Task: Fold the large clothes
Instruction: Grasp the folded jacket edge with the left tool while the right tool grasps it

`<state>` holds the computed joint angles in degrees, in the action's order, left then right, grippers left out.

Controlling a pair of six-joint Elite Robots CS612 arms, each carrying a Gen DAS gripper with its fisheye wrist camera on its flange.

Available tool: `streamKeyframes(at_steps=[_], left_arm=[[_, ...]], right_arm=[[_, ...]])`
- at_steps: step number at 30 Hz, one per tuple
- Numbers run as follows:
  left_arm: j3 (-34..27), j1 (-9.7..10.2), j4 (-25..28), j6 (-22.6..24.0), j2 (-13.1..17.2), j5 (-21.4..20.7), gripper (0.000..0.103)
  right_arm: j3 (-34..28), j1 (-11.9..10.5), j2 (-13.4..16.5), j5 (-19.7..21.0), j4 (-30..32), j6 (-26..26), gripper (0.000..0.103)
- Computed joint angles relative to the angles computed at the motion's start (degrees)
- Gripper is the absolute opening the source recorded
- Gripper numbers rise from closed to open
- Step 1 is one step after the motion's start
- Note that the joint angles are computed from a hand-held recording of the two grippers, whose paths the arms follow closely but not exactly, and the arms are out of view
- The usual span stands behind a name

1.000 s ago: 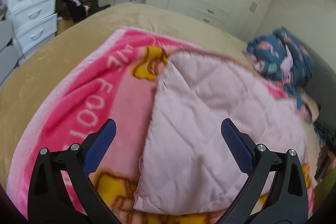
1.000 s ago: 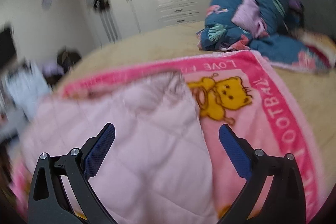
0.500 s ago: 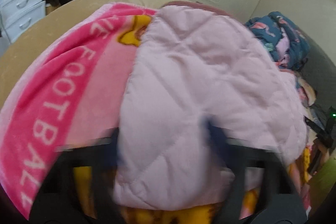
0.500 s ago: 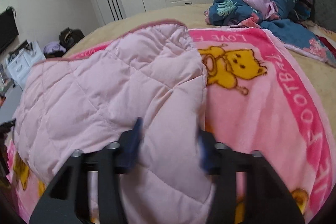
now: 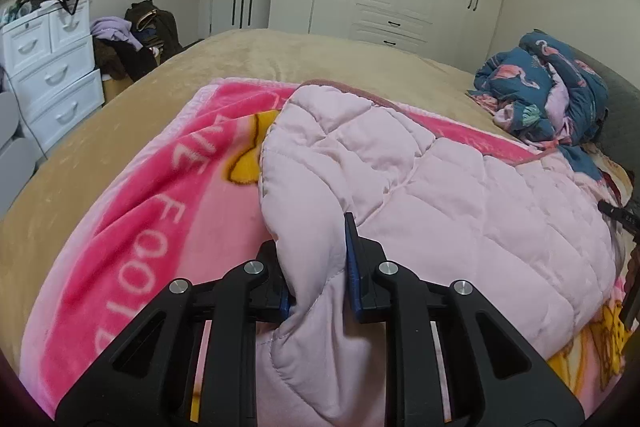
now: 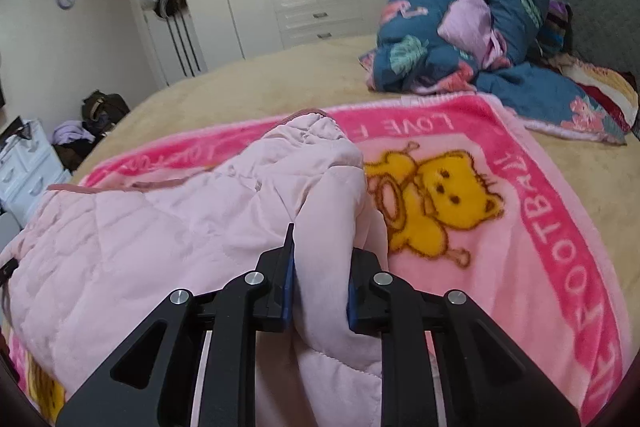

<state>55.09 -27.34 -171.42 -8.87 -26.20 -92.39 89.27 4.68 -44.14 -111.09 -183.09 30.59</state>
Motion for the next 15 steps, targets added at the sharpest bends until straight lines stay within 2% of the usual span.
streamKeyframes(at_steps=[8, 15], left_arm=[[-5.18, 0.27, 4.72, 0.34, 3.2, -0.09, 0.015], [-5.97, 0.31, 6.79, 1.54, 3.78, -0.07, 0.017]], right_arm=[[-3.63, -0.77, 2.96, 1.41, 5.69, 3.01, 0.019], [-3.18, -0.67, 3.37, 1.55, 5.64, 4.95, 0.023]])
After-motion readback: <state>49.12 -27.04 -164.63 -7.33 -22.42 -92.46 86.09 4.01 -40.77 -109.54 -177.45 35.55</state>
